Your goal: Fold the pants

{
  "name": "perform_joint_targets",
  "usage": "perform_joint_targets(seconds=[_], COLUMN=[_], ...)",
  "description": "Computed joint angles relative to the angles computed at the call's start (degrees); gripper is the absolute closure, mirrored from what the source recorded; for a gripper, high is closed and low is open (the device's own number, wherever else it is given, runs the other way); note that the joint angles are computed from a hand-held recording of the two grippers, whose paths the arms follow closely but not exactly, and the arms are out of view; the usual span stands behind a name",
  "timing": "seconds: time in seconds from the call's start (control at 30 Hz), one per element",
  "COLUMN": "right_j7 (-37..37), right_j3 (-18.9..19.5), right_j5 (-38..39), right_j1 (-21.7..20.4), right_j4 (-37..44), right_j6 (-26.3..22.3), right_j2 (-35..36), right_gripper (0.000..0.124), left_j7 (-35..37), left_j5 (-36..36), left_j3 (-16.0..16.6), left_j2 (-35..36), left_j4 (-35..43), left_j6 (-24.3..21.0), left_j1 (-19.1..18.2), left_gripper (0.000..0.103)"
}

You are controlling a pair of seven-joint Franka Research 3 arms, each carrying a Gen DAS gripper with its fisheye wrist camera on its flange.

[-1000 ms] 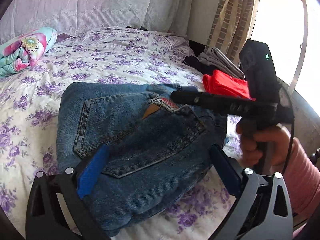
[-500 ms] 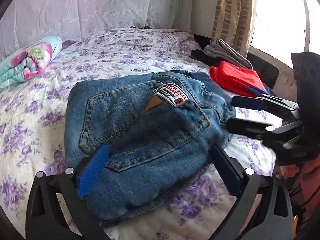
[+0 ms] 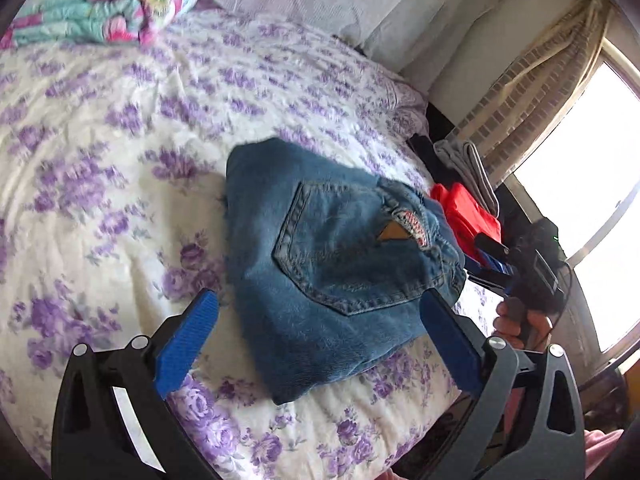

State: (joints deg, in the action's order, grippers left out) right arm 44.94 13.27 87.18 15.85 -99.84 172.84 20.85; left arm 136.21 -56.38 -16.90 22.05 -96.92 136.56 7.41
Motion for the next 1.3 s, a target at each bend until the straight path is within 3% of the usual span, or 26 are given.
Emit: perform_joint_targets(seconds=[0.17,0.33,0.43,0.6,0.67,0.83,0.97,1.1,1.3], right_j7=[1.8,1.9,5.3,12.1,13.3,10.1,7.2,5.7,5.2], right_j3=[-0.1,-0.7,-0.9,-0.3,0.4,3.2,3.9,3.1,1.9], right_j5=[2.7,2.1,-2.9,-15.7,-18.6,-16.1,-12.2,-11.8,-12.8], right_j1=[-3.8,-5.8,-7.1,-7.2,-7.4,-9.4,-10.0,-9.7,-6.8], right_j4=[1.4,4.3,9.1,21.7,22.9,16.5,13.3,12.0,12.0], right_j6=[-11.1,-19.8,-26.4,-33.7,-33.9,-30.1,-30.1,-33.1,-28.5], right_j2=[2.4,5.1,9.0,17.1,17.8,14.1,11.7,10.5,10.7], right_gripper=[0.040,0.040,0.040,0.030,0.029,0.051,0.052,0.049,0.043], left_j7=[-5.3,-7.0,-7.1,-5.3,-5.8,-5.2,-5.0,-4.1,-3.0], left_j5=[4.0,8.0,9.8,9.8,9.9,9.8,10.0,10.2,9.2], left_j3=[0.2,-0.6,-1.5,-3.7,-4.3,-4.9,-4.5,-3.8,-3.3], left_j2=[4.5,7.5,10.4,13.8,14.7,13.6,11.3,7.9,8.0], left_j4=[4.9,8.6,12.3,15.7,16.8,15.5,13.4,10.0,8.1], left_j6=[-6.8,-8.8,-11.0,-8.9,-9.7,-10.4,-9.9,-9.1,-6.2], left_j1=[0.3,0.2,0.2,0.0,0.5,1.3,0.9,0.6,0.0], left_gripper=[0.005,0.004,0.004,0.004,0.004,0.004,0.005,0.005,0.004])
